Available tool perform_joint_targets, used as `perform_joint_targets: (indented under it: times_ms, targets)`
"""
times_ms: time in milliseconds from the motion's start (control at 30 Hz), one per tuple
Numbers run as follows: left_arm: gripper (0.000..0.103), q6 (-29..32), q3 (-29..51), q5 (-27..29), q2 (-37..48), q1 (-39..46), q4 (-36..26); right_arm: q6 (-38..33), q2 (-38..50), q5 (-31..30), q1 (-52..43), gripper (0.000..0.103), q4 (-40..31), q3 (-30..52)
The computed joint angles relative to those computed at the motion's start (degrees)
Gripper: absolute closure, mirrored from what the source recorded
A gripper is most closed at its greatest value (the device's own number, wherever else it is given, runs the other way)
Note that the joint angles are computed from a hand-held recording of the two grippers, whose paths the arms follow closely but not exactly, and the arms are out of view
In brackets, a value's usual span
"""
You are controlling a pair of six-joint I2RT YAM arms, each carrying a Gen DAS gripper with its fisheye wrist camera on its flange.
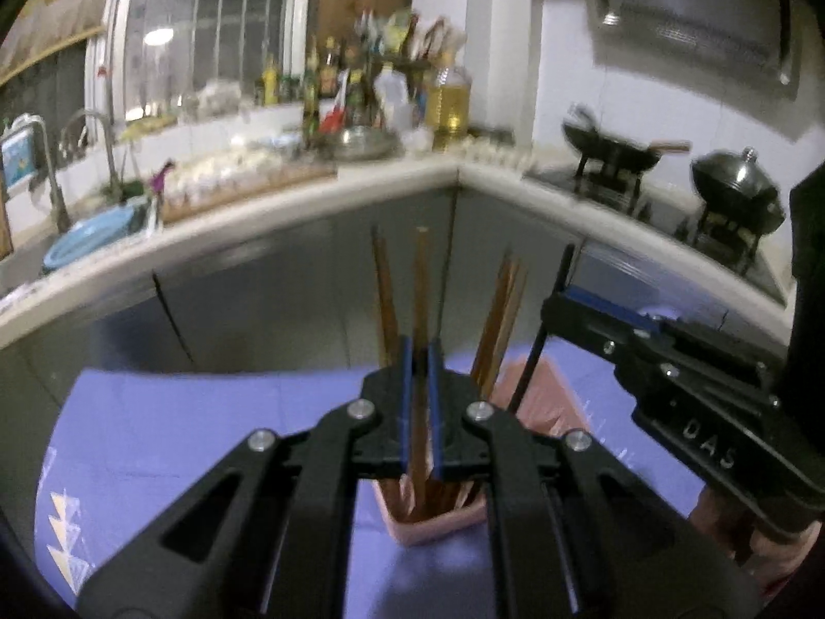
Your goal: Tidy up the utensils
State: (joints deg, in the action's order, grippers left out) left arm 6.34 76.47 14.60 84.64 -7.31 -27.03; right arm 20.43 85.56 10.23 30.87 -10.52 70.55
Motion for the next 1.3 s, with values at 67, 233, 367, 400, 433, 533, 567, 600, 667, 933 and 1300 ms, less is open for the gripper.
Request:
perform_joint_targets:
  times_ms: [67, 233, 367, 400, 433, 533, 567, 600, 667, 933, 1300]
  targets:
    - [0.094, -0.5, 0.8, -0.6, 1.5, -0.2, -2.5, 1.1, 1.0, -2.1, -0.4, 0.096, 0.2, -1.0]
    - [0.066, -2.7, -2.0, 1.2, -4.7, 1.7, -1.1, 5.7, -3.0, -5.7, -0.8, 0.057, -0.6, -3.4]
    - [0.062, -5.9, -4.2, 6.3, -14.1, 6.3, -0.4, 5.8, -12.9, 0.2, 2.7, 0.048, 2.7, -9.3]
    - [0.061, -6.3, -4.9, 7.9, -16.1, 7.7, -0.6, 6.1, -15.0, 1.5, 3.7, 0.047, 2.9, -10.7]
    - [0.058, -6.8, -5.9, 9.7, -18.5, 9.4, -0.8, 6.9, -17.6, 3.0, 4.8, 0.047, 3.2, -12.7]
    - [0.046, -7.2, -13.4, 15.1, -27.7, 15.5, -0.4, 10.5, -24.7, 7.8, 9.0, 0.043, 3.0, -19.7]
    - [0.045, -6.6, -17.4, 16.3, -31.7, 17.9, -0.6, 12.6, -26.7, 9.8, 11.1, 0.04, 2.5, -22.4]
    - [0.045, -5.8, -19.8, 17.0, -34.2, 19.4, -1.2, 15.5, -28.5, 12.0, 13.7, 0.039, 1.8, -25.6]
    - [0.045, -3.0, -25.8, 17.6, -39.6, 22.0, -4.4, 21.4, -30.1, 14.7, 18.6, 0.038, 0.0, -30.4]
    - [0.044, 10.4, -38.3, 12.1, -46.6, 24.7, -20.4, 47.1, -23.4, 17.5, 36.9, 0.033, -5.4, -40.2]
    - [0.008, 26.3, -37.3, 25.0, -56.8, 49.0, -35.8, 69.9, -20.9, 40.5, 57.9, 0.02, -31.2, -29.6]
